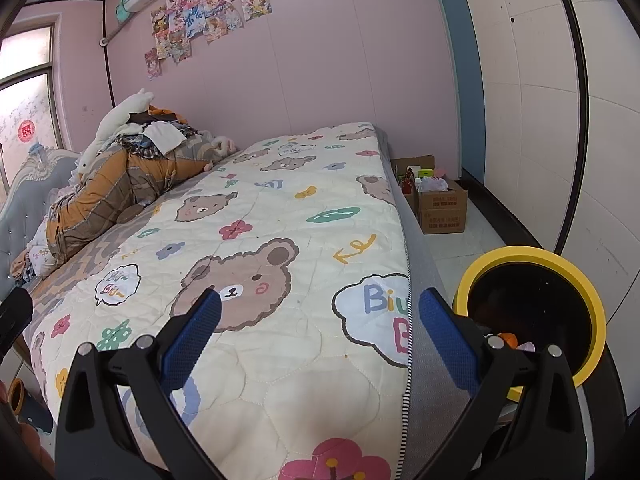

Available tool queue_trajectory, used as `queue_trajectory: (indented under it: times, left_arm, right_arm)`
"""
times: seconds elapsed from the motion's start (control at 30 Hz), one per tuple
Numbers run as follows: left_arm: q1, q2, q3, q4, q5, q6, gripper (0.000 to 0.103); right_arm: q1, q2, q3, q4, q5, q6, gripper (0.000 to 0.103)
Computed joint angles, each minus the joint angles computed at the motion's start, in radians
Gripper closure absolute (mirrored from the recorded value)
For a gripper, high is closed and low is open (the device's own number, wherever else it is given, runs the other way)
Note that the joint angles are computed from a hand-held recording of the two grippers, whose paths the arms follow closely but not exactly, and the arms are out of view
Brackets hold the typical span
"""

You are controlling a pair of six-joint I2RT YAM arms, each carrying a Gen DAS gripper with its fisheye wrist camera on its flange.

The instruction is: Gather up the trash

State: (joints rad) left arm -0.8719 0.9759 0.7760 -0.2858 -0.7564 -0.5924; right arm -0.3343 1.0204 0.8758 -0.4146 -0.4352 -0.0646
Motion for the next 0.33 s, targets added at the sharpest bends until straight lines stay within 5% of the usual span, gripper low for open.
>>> queue_trajectory:
  times: [0.33]
  left_arm:
    - [0.004,-0.002,-0.006,0.005,0.016,0.0,0.008]
  right_arm:
    - [0.0,0.002,-0.006,0.0,0.001,0.003,0.008]
